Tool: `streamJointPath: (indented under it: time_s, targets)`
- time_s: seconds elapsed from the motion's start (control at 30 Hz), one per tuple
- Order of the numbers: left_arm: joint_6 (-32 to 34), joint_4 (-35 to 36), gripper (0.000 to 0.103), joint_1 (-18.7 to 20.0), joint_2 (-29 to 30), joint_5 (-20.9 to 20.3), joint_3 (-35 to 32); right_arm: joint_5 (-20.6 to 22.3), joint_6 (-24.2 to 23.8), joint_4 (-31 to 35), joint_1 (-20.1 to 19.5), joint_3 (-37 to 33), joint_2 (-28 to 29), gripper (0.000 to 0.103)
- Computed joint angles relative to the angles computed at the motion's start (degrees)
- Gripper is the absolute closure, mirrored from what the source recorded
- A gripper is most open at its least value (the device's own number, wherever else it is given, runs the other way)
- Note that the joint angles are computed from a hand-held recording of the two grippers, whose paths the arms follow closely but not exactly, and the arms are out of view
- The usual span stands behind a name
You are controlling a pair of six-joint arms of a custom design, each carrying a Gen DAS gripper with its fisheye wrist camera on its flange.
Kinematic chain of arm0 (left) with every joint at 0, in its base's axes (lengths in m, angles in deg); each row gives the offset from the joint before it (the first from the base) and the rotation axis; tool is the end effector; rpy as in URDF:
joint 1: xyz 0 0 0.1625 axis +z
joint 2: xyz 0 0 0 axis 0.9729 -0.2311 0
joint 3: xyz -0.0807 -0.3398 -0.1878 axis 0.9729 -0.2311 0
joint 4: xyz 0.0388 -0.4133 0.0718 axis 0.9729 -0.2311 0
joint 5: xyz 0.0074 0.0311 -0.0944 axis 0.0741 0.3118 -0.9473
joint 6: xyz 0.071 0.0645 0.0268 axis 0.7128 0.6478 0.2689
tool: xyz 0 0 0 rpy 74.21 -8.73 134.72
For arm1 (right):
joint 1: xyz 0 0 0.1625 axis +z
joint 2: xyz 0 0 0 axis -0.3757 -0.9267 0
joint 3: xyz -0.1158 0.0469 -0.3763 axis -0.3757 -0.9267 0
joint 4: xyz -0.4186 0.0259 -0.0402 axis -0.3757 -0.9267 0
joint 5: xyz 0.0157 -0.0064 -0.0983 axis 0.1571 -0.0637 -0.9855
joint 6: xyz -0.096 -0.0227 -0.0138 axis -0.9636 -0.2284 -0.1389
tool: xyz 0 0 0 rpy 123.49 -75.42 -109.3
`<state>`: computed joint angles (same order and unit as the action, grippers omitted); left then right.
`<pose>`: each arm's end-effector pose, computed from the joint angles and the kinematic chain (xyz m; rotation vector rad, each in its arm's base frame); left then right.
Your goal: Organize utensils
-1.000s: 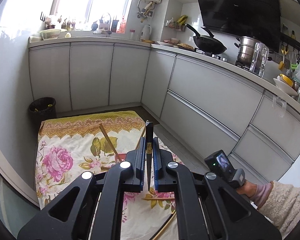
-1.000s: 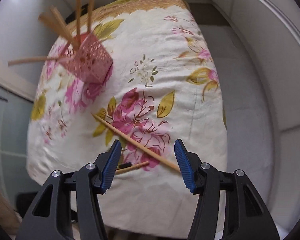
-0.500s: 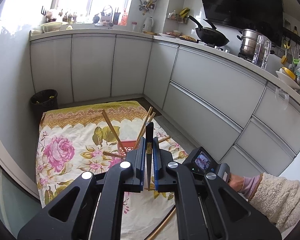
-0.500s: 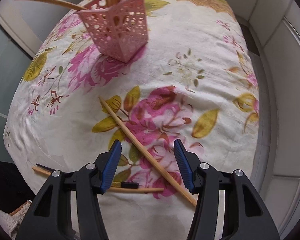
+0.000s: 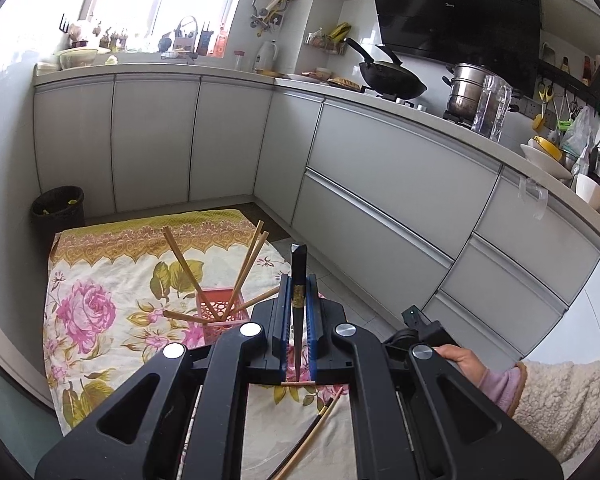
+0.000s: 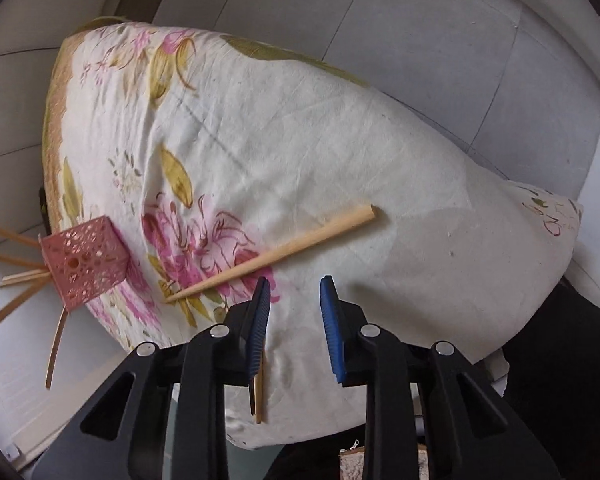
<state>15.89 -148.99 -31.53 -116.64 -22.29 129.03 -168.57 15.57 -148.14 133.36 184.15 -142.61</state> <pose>-0.2768 -0.4929 0.5048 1.4218 2.6313 -0.7901 0.2724 -0.4413 0.1647 -1.6398 -2.4388 0.6013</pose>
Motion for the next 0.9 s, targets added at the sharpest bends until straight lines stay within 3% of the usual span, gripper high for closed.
streamJointPath:
  time_s: [0.17, 0.37, 0.53, 0.7, 0.9]
  targets:
    - [0.7, 0.3, 0.097, 1.5, 0.0, -1.4, -1.2, -1.5, 3.3, 15.7, -1.9, -9.0, 3.3, 0.074]
    - [1.2, 1.5, 0.097, 2.7, 0.1, -2.3, -2.1, 0.5, 3.4, 34.0, -4.1, -21.1, 8.8, 0.070]
    - [1.3, 2.0, 0.097, 2.5, -0.7, -2.1, -1.8, -7.2, -2.5, 45.9, -2.3, -30.0, 14.3, 0.086]
    - [0.8, 1.6, 0.097, 2.5, -0.9, -1.9, -1.6, -14.2, -9.1, 38.4, 0.4, -26.1, 13.9, 0.087]
    - [0.3, -1.1, 0.097, 2.2, -1.0, -0.8, -0.2, -21.3, -17.4, 15.1, 5.5, -16.6, 11.6, 0.090]
